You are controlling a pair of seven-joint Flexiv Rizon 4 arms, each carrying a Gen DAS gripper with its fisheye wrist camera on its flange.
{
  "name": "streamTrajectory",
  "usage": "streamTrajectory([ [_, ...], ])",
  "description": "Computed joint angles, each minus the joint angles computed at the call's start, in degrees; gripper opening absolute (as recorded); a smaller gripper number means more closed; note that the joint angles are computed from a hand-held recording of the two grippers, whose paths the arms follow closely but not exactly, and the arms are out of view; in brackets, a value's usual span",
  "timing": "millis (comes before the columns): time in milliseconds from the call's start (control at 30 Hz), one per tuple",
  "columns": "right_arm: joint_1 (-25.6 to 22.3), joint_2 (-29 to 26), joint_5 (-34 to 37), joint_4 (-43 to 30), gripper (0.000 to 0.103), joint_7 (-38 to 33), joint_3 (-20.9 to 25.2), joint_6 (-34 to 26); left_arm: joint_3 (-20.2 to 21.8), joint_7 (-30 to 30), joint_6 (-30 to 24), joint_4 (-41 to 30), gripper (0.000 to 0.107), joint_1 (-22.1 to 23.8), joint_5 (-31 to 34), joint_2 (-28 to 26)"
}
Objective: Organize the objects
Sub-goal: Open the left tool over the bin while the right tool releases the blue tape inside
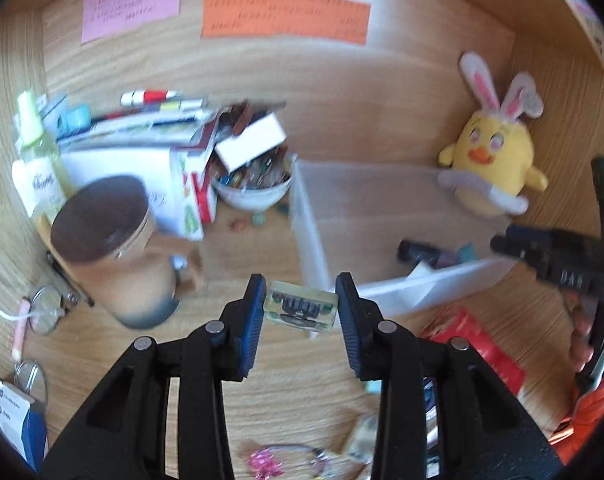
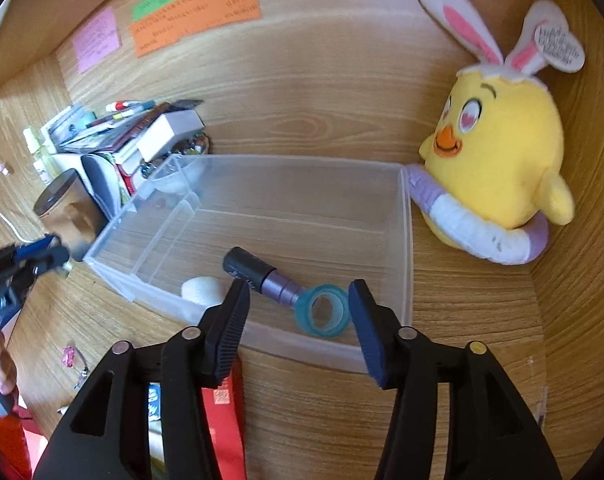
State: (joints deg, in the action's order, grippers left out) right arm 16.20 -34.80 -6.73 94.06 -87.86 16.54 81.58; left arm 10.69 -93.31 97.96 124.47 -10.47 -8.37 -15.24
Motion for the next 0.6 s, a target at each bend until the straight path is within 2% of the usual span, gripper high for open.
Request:
streamTrajectory([
  [100, -1.51, 1.42, 0.95, 1.97, 0.055, -1.46, 1.93, 1.95, -3.33, 0.72, -0.14, -2.34, 0.036, 2.21, -0.78, -0.94],
  [167, -3.46, 2.2, 2.32, 3.0, 0.058, -2.8, 4.46, 2.58, -3.53, 0.92, -0.59, -3.91, 0.036, 1.95, -0.95, -1.82],
  [267, -4.58, 3.27, 3.73, 4.67, 0.059, -3.74, 5.94, 3.42, -2.38, 0.81, -3.23, -7.42, 0.036, 0.54, -0.89, -4.03],
  [367, -4.43, 4.62, 4.28, 7.16, 0.059, -3.46, 5.4, 4.82, -2.12, 0.93, -6.14, -10.72, 0.036, 0.04, -0.1, -6.26],
  [467, -6.54, 5.31, 5.49, 9.15, 0.059, -4.03, 7.62, 5.41, 2.12, -1.59, -8.7, -14.14, 0.036, -3.58, 3.07, -8.62],
  [533, -7.9, 5.69, 6.51, 10.28, 0.06, -4.54, 9.15, 5.37, 2.61, -2.48, -9.83, -15.42, 0.036, -3.93, 4.55, -9.48],
  [600, -7.69, 6.48, 6.87, 12.0, 0.06, -4.29, 8.73, 5.82, 3.73, -3.9, -11.08, -16.67, 0.036, -4.72, 6.11, -10.27],
])
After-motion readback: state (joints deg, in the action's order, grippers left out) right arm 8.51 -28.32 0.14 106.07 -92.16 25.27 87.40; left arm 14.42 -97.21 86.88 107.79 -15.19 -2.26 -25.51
